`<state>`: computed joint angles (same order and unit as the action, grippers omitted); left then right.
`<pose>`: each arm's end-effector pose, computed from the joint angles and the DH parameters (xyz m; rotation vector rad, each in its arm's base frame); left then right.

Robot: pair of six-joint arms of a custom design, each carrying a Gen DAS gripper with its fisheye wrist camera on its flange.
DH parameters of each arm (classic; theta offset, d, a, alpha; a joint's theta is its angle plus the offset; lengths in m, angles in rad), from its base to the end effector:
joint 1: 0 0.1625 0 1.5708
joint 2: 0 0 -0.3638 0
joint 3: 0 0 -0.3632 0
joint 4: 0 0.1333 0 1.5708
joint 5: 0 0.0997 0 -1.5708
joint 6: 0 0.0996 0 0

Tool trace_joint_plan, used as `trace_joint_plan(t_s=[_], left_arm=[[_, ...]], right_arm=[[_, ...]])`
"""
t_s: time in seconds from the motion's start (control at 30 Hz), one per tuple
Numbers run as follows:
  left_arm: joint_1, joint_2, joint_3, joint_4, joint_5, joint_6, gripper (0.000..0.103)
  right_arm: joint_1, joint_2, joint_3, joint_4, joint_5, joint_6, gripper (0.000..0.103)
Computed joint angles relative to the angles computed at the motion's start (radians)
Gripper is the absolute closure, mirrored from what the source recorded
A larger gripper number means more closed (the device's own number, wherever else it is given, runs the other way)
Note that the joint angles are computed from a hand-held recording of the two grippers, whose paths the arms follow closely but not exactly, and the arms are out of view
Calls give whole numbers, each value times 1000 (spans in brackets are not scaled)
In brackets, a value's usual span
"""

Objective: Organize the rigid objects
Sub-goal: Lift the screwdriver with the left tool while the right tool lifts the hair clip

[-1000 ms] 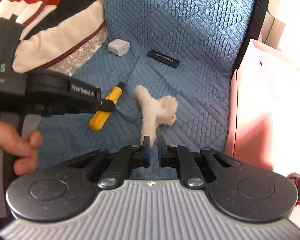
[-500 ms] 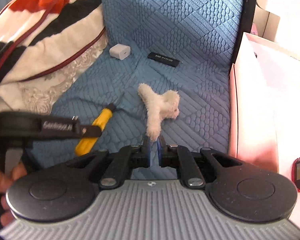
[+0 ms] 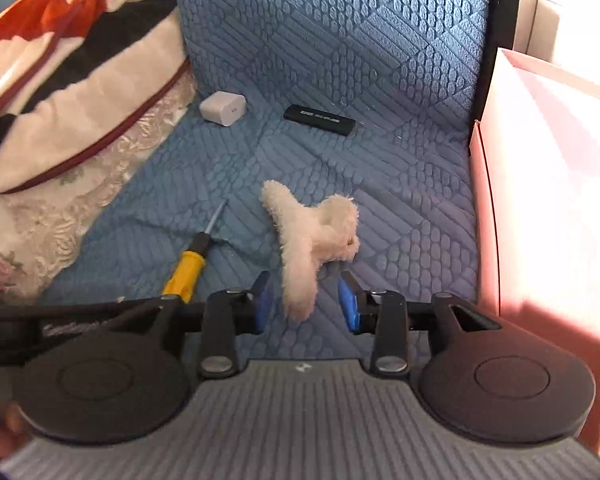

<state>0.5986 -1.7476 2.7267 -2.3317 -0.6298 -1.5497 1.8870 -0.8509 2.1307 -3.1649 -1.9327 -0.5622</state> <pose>-0.0639 -0.3024 0.1403 -0.5640 2.3756 -1.0994 0.2386 -0.4140 0.0303 1.0863 -2.4979 0.3671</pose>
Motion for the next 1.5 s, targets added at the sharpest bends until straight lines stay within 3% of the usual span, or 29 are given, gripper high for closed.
trace_joint_plan(t_s=[0.1,0.13,0.17,0.3,0.57,0.77,0.9,0.97,1.13,1.3,1.4,1.5], left_arm=[[11,-2,-2,-7,-9,3,83],[22,-5,-6,-13,-19,10,82],[31,-10,-3,-36,-29,29,82],[55,-31,-4,-86,-67,87,82],[82,-41,16,-183,-89,84,74],[76,-25,12,-178,-79,68,74],[82,-12,9,-194,-76,82,74],[83,-4,7,-195,-73,90,74],[93,22,-18,-168,-58,119,74],[101,38,-30,-164,-52,147,74],[101,44,-32,-164,-51,156,74],[101,54,-37,-163,-50,167,74]], right_arm=[[-6,27,-13,-12,-9,4,72],[-6,29,-15,-4,-12,9,86],[-3,29,-14,0,-22,11,88],[22,25,12,-38,-71,-28,89],[37,-96,96,55,-85,-5,89],[23,-135,129,89,-67,25,87],[20,-120,113,82,-87,39,79],[20,-110,102,75,-105,63,60],[11,-75,56,74,-113,72,35],[16,-24,25,32,-132,17,34],[5,-10,23,-1,-86,-3,35],[-3,-16,15,46,-49,17,38]])
